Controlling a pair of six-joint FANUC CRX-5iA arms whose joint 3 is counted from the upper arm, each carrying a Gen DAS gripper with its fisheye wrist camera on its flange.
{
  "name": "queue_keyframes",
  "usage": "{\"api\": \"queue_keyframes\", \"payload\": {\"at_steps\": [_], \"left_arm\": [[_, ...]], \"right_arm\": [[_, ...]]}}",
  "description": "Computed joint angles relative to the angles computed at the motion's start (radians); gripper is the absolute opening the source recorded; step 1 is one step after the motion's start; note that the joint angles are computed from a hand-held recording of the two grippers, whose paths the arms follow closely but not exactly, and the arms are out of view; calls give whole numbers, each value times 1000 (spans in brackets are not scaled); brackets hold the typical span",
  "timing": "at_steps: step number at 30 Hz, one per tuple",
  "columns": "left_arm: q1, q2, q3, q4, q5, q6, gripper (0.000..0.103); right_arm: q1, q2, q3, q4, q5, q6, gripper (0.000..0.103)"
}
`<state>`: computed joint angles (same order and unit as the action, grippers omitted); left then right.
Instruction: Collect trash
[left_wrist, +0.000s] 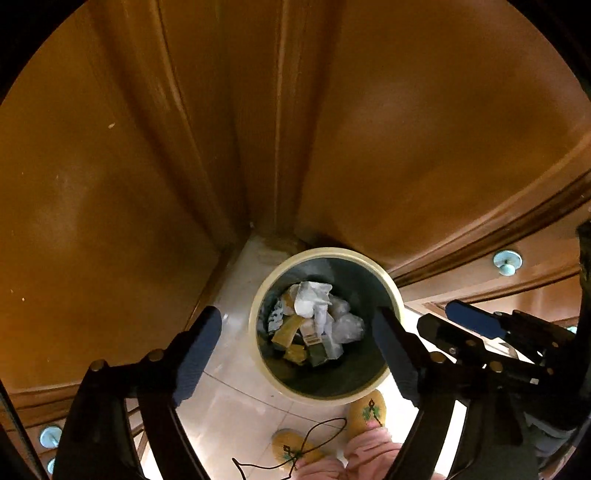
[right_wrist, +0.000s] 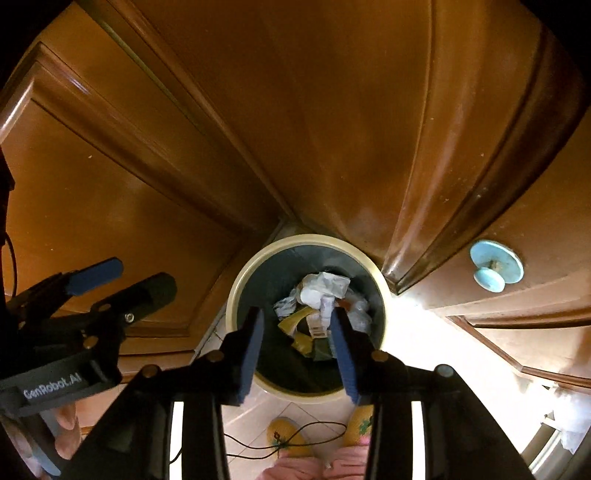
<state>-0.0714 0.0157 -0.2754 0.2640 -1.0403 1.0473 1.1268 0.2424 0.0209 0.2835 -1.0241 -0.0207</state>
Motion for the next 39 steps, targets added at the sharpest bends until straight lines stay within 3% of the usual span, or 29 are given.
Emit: {"api": "queue_keyframes", "payload": {"at_steps": [18, 23, 31, 39], "left_arm": [[-3, 8, 78, -34, -64, 75, 90], [-9, -12, 149, -47, -178, 107, 90], [-5, -66, 360, -53, -415, 101, 91], [31, -73, 671, -32, -615, 91, 91]], "right_arm": [[26, -56, -8, 62, -76, -53, 39], [43, -76, 24, 55, -126, -47, 39], [102, -88, 250, 52, -380, -25, 39], [205, 8, 647, 187, -733, -9, 42]]}}
